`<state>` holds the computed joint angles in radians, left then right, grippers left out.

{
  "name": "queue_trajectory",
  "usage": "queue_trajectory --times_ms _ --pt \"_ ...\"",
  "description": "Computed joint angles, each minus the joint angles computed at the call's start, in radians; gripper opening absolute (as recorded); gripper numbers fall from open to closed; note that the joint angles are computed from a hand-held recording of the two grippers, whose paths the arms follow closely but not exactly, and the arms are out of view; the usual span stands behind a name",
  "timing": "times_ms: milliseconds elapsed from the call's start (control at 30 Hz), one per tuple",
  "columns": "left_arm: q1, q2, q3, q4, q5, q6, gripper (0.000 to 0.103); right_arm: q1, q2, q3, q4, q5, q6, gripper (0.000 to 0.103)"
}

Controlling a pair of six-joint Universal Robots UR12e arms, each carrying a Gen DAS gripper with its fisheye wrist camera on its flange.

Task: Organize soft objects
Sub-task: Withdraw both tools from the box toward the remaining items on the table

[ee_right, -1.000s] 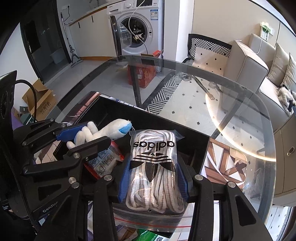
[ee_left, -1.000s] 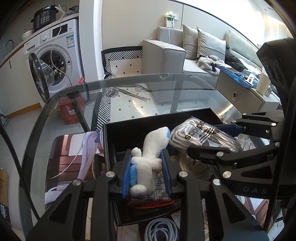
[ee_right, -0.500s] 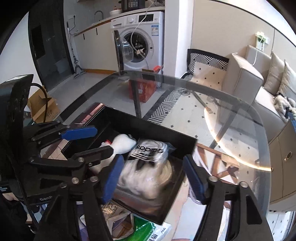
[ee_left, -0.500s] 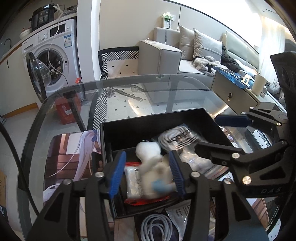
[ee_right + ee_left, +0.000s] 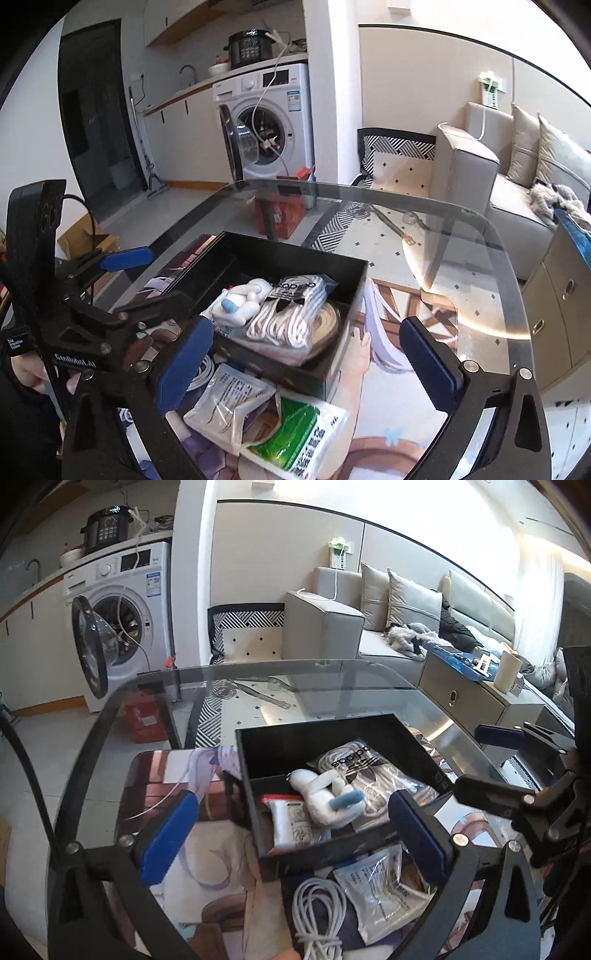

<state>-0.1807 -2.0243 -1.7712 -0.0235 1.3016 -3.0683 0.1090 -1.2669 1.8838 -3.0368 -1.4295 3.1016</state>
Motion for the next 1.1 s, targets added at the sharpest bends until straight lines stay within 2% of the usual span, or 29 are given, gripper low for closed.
queue_trajectory --times_ms 267,567,1100 --pt "0.012 0.031 -0.065 0.036 0.018 -0.001 0.103 0.000 -0.025 0.059 -0.040 -0.030 0.062 0.103" --pt "0.020 0.056 -0.129 0.046 0.025 0.014 0.103 0.005 -0.039 0.116 -0.070 -0.050 0.083 0.103" --pt "0.006 0.064 -0.172 0.017 0.063 0.037 0.103 -0.003 -0.044 0.140 -0.032 -0.045 0.082 0.103"
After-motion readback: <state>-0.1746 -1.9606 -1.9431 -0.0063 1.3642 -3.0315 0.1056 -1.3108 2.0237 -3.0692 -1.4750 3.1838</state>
